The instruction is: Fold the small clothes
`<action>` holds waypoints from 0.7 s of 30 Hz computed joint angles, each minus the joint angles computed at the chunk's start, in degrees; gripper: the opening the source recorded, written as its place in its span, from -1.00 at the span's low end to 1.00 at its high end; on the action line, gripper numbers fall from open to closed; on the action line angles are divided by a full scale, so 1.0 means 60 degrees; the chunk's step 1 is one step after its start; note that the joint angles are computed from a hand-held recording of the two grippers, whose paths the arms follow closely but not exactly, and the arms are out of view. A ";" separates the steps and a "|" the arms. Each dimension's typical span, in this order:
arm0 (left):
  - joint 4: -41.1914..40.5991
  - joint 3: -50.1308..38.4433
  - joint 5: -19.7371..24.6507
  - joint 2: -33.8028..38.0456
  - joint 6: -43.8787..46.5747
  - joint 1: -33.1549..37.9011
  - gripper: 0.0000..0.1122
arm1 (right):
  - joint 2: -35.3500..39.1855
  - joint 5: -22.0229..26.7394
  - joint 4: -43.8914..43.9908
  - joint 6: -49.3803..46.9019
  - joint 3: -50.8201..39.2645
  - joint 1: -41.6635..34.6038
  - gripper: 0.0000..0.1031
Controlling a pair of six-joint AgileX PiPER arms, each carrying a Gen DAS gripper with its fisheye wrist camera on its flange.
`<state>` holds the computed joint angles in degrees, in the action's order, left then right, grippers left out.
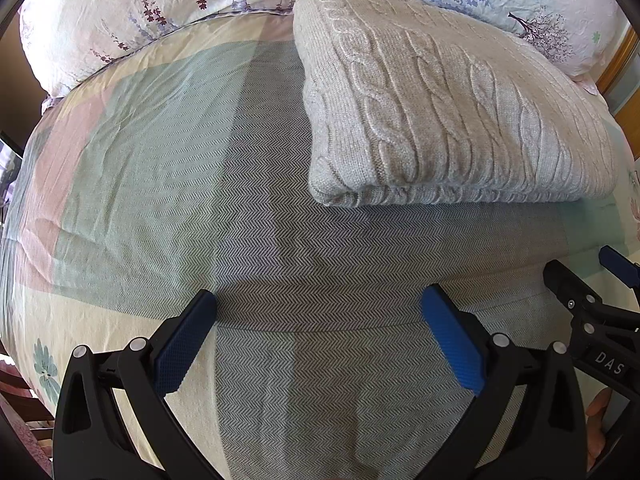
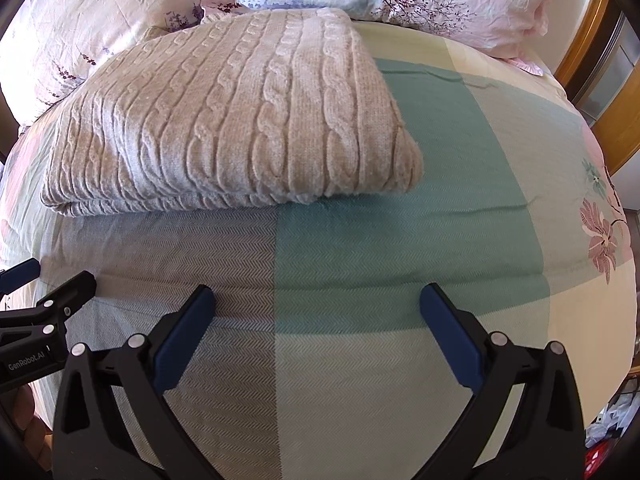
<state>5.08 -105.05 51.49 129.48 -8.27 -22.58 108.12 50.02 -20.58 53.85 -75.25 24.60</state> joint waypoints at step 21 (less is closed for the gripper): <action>-0.0032 -0.0123 0.0070 0.0051 0.0055 0.0023 0.81 | -0.0002 -0.0001 -0.0024 0.0050 0.0011 0.0013 0.97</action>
<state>4.89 -105.79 51.92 129.79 -7.94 -22.45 108.10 50.01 -20.73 54.14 -75.19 24.68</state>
